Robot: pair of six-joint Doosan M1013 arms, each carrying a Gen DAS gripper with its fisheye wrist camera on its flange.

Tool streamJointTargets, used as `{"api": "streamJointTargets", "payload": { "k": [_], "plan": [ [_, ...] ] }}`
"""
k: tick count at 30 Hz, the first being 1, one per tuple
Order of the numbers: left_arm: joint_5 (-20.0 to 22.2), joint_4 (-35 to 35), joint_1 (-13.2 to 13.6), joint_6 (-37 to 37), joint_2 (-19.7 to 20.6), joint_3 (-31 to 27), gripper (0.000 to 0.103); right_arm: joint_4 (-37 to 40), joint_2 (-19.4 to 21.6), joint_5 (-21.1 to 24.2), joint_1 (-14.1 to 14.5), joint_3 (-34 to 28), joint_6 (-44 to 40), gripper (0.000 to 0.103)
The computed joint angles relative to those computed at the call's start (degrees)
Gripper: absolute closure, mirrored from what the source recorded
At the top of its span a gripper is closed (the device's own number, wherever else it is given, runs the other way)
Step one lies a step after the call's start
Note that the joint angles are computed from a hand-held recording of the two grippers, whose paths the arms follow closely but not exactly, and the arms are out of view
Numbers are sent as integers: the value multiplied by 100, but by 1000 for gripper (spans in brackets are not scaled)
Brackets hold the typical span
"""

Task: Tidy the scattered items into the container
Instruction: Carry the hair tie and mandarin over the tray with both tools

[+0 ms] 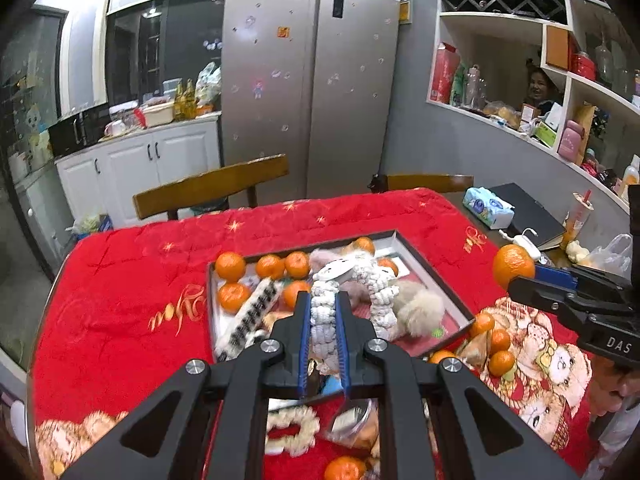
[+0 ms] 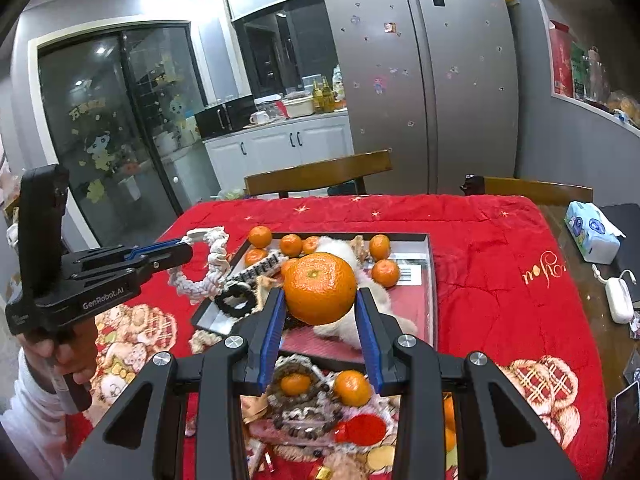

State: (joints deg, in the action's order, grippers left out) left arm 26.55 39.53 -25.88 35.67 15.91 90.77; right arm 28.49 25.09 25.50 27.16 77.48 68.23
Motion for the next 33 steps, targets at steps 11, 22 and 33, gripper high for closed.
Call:
{"api": "streamJointTargets", "payload": {
  "k": [11,22,33],
  "plan": [
    [-70,24,171,37,366,-478,90,487,230,-100,-170,-399,-386,68],
    [-5,-481,411,598,677,-828,90,28,662,237,-109,-1054,51,68],
    [185,-2070,698,1952,1138,-1226,91,12,1430,790,-247,-2040,506,68]
  ]
}}
